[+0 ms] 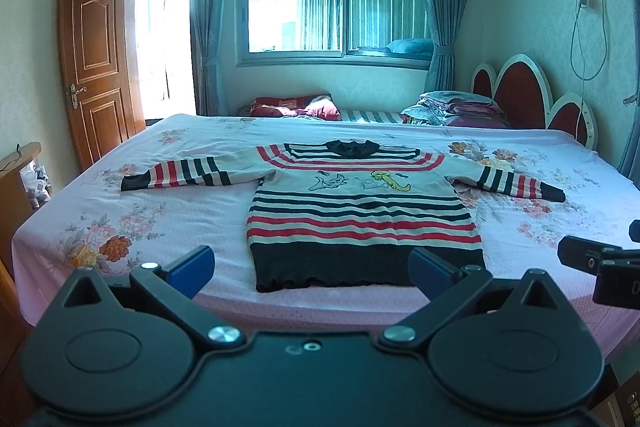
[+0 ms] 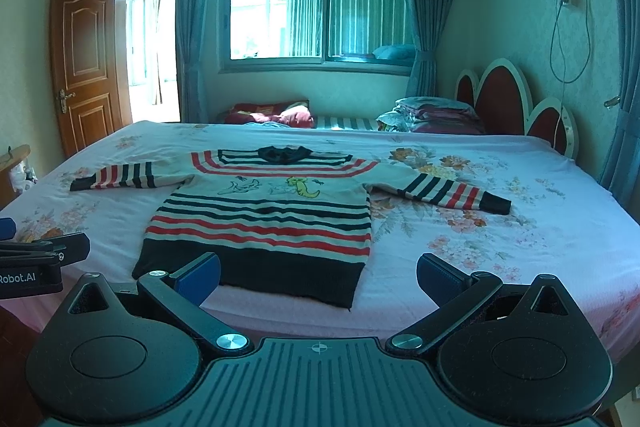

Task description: Fold small clothes

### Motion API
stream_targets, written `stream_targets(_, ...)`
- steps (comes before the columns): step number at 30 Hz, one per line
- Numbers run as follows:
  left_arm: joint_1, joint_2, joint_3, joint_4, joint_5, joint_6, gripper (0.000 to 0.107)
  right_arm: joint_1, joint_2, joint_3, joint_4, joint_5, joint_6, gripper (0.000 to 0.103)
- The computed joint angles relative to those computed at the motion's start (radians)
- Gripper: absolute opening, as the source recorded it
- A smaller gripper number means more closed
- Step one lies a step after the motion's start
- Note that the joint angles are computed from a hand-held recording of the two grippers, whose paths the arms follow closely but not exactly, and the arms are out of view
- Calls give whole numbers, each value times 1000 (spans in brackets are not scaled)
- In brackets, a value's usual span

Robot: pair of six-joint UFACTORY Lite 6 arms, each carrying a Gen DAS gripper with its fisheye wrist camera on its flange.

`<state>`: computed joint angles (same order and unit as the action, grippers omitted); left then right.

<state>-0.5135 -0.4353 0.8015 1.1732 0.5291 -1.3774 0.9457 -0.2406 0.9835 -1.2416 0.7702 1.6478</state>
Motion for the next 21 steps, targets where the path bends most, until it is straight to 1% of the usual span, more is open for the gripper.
stream_targets(2,12,6,0,9,-22,5,103,-14,5,0,-6,-12,6,103)
stream_targets(6,35,49,13,110,-54,-66,103,-75,18,1,-16,-57,12,103)
stream_targets(11,124,172,62,322,-177,-322,103,-199,80,33,-37,-139,24,103)
stream_targets(14,158,295,133,507,-191,-509,103,-280,145,72,-61,-195,42,103)
stream_targets(15,182,334,161,555,-223,-554,103,-304,164,84,-72,-214,53,103)
stream_targets(16,209,382,203,560,-265,-557,103,-332,193,104,-90,-235,72,103)
stream_targets(17,225,437,254,527,-283,-519,103,-357,221,125,-103,-254,86,103)
stream_targets(21,289,666,496,242,-369,-194,103,-451,381,272,-125,-309,91,103)
